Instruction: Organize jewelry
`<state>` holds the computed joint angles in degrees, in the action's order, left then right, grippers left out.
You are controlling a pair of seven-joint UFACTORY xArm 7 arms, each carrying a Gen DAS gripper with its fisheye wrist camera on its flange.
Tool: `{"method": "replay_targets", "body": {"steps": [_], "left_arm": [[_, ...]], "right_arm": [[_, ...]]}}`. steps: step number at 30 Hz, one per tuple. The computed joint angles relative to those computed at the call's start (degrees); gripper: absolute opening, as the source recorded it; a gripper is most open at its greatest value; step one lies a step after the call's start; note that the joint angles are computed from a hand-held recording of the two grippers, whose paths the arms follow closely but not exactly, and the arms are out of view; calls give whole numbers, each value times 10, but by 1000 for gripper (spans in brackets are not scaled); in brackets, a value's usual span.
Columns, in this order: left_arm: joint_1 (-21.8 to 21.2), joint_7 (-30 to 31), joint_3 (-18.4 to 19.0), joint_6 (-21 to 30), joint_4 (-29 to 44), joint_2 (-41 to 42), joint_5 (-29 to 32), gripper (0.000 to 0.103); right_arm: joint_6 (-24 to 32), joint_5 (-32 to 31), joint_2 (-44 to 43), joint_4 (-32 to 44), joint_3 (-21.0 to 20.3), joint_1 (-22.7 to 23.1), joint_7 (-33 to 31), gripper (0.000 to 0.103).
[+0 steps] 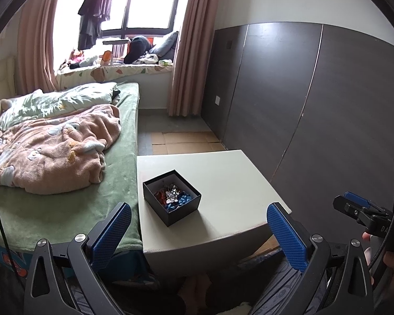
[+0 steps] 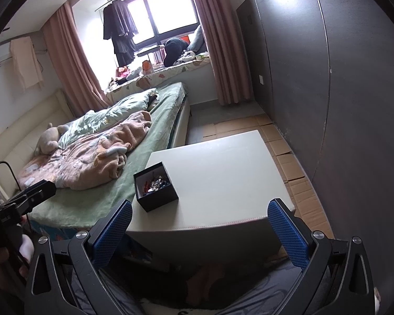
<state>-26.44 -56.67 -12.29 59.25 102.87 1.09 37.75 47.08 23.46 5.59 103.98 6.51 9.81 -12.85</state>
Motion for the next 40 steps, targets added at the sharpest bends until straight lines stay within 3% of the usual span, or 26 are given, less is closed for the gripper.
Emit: {"method": "replay_targets", "body": {"steps": [25,40], "left_arm": [[-5,-23,-21,11,-18,-18,18,103],[-16,-7,-21,20,-9,-8,25,103]], "right_arm": [[-13,36,-38,-58,-8,-3,-20,103],[-11,45,-45,-74,-14,-4,-23,103]]}}
